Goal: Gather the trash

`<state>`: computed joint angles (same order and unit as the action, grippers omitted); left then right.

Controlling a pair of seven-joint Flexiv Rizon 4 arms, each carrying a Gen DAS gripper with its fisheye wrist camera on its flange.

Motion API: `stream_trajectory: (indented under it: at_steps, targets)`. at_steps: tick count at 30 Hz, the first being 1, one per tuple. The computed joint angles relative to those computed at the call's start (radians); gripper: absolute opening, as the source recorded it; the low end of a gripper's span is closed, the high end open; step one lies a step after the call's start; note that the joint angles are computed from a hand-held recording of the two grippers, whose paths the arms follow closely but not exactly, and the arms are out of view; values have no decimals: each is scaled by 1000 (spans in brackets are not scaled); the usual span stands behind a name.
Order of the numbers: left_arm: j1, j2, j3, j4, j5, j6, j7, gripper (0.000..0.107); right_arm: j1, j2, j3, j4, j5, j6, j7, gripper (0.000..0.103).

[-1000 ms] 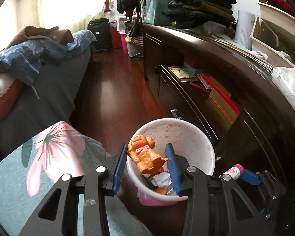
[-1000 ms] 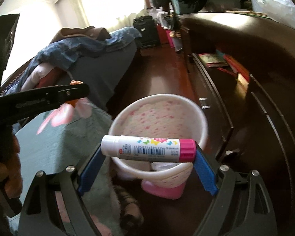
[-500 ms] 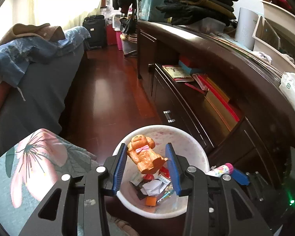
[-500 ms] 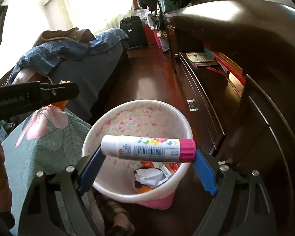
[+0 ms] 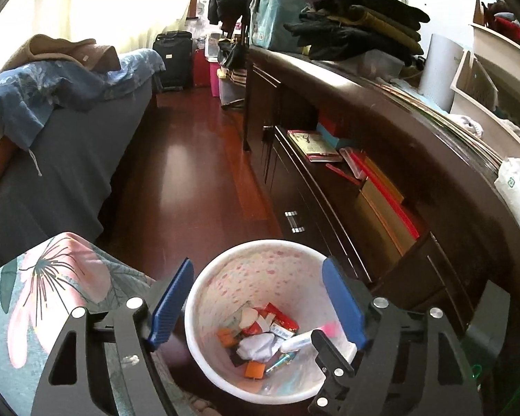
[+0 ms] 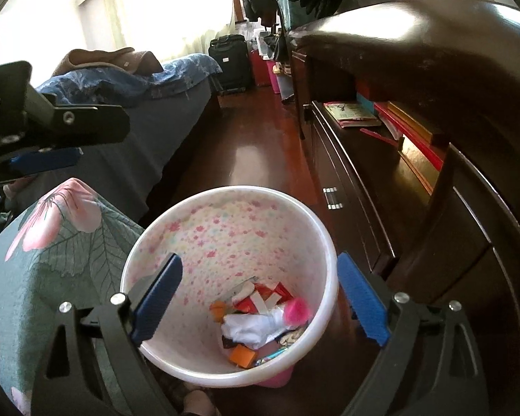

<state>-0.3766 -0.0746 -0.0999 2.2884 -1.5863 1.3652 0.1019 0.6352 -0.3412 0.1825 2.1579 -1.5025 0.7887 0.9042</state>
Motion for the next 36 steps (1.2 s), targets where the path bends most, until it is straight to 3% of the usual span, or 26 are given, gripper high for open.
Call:
stream_trajectory:
  at_steps: [9,18,23,30,36]
  targets:
    - [30,94,35,59,56,-21,-65,85,30,18,27,-17,93,-19,-72,92]
    - [100,311,124,182,164,-50,-146,96,162,37,80,-85,249,-130,-182,96]
    - [202,477,249,259,362,-159,-264,99,274,28,107,-171,282,-240,-239,99]
    - [347,682,408,333,568,-199,-321,99,442,-56,106,-358,272,-339,-308,99]
    - [541,795,589,324,737,-294,-341,99,609,-153,73,-548,313,-467,-429,99]
